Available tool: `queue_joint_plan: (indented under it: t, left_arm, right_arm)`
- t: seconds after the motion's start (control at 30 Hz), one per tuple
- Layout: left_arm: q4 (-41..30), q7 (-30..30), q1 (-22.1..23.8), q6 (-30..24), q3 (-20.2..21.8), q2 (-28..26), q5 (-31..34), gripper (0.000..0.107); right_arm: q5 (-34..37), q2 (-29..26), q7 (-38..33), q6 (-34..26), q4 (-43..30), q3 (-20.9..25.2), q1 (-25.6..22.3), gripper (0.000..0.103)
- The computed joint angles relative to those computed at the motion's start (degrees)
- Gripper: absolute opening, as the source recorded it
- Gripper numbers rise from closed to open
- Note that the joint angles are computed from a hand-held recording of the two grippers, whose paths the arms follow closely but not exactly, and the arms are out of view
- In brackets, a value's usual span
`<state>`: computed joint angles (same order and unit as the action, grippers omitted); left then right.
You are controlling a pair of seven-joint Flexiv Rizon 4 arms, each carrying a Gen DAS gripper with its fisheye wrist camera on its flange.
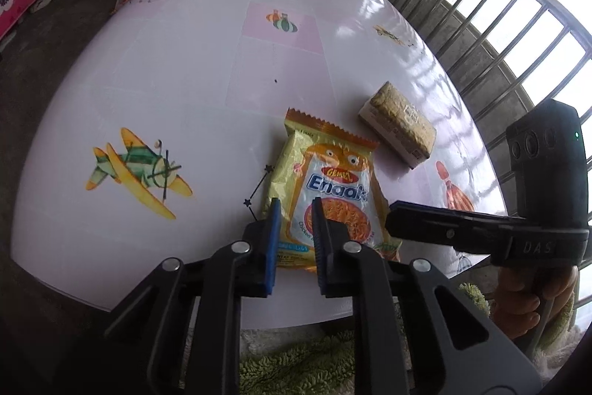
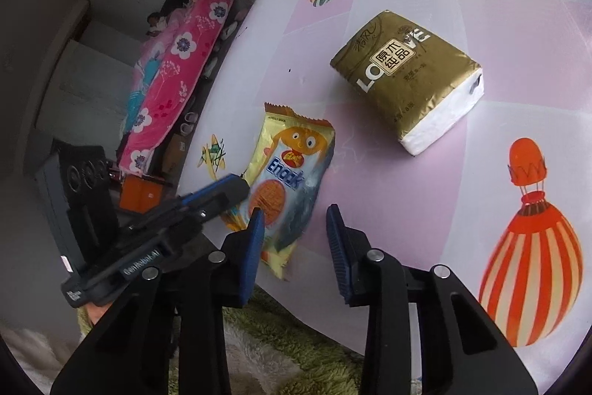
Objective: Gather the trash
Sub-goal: 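Grasp the yellow Enaak snack packet with the right gripper, then lift the Enaak packet with the right gripper while the left reaches the gold tissue pack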
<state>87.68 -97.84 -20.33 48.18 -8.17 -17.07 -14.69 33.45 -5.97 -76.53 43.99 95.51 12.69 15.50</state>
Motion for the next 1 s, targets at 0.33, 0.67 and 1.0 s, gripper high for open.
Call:
queue_joint_plan:
  t: [0.33, 0.67, 1.0]
  left_arm:
    - [7.6, 6.3, 2.1, 8.4, -2.4, 1.5, -11.6, 0.007]
    - [11.7, 11.2, 2.4, 12.8, -3.4, 2.7, -18.8, 0.005]
    - [11.6, 12.2, 3.0, 14.0, -4.4, 2.6, -23.9, 0.005]
  right_arm:
    - [1.7, -2.9, 1.5, 1.5, -2.4, 0.4, -0.1, 0.025]
    - [-5.3, -4.5, 6.5, 3.5, -3.0, 1.1, 1.5, 0.010]
    - [-3.5, -3.5, 3.6, 4.7, -3.2, 1.7, 0.9, 0.002]
